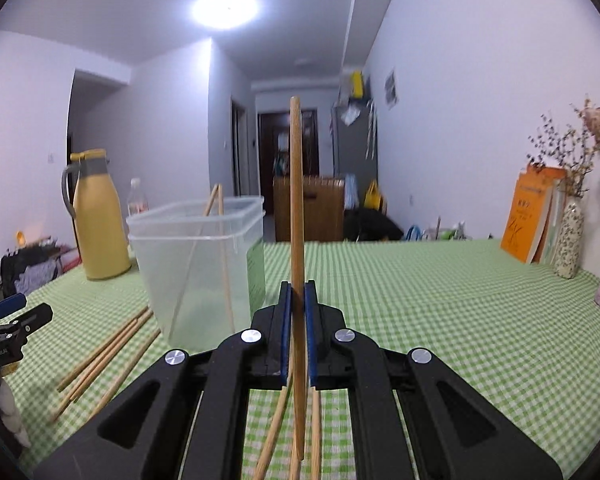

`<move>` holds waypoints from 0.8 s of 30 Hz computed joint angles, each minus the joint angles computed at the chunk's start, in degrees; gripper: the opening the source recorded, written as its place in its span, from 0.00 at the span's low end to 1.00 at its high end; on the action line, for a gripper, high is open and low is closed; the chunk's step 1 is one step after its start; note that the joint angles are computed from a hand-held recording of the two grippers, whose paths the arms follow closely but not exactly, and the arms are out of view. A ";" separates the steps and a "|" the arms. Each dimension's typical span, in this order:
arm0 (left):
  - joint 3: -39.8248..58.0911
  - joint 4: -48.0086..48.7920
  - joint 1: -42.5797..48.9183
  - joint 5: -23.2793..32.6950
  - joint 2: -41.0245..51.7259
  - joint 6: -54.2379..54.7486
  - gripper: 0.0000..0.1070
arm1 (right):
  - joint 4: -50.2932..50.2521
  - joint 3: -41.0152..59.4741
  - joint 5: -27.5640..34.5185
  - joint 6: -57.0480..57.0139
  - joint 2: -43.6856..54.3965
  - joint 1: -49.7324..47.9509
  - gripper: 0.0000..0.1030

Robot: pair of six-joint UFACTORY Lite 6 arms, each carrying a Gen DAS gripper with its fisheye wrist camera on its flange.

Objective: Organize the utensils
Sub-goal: 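Lift the grasped chopstick upright off the table with the right gripper, then grasp a wooden chopstick with the left gripper while the right gripper holds its chopstick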

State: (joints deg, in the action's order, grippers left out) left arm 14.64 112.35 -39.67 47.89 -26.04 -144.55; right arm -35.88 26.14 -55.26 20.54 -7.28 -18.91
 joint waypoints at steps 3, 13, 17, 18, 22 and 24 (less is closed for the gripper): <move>0.40 -0.15 -0.18 0.15 0.61 0.40 0.90 | 2.56 -1.52 -4.38 -2.19 0.69 0.44 0.06; 0.62 -0.52 -1.55 1.70 1.43 0.64 0.90 | 5.39 -5.29 -10.31 -7.38 0.48 1.50 0.07; 1.74 -5.98 -3.09 4.46 2.08 3.81 0.90 | 4.28 -6.14 -11.68 -7.35 0.35 0.55 0.07; 2.28 -7.52 -2.32 3.04 1.32 5.81 0.90 | 4.03 -6.51 -12.10 -7.47 0.12 0.35 0.07; 4.53 -12.58 6.45 -10.71 -4.27 14.66 0.90 | 3.08 -6.81 -12.40 -7.69 -0.05 0.17 0.07; 7.63 -16.94 11.64 -17.36 -3.03 22.33 0.90 | 1.99 -6.59 -12.32 -7.15 0.11 -0.28 0.07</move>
State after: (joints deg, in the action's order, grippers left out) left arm 22.27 95.41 -28.04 30.53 -29.07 -122.21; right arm -33.90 19.55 -67.57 13.39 -7.17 -19.19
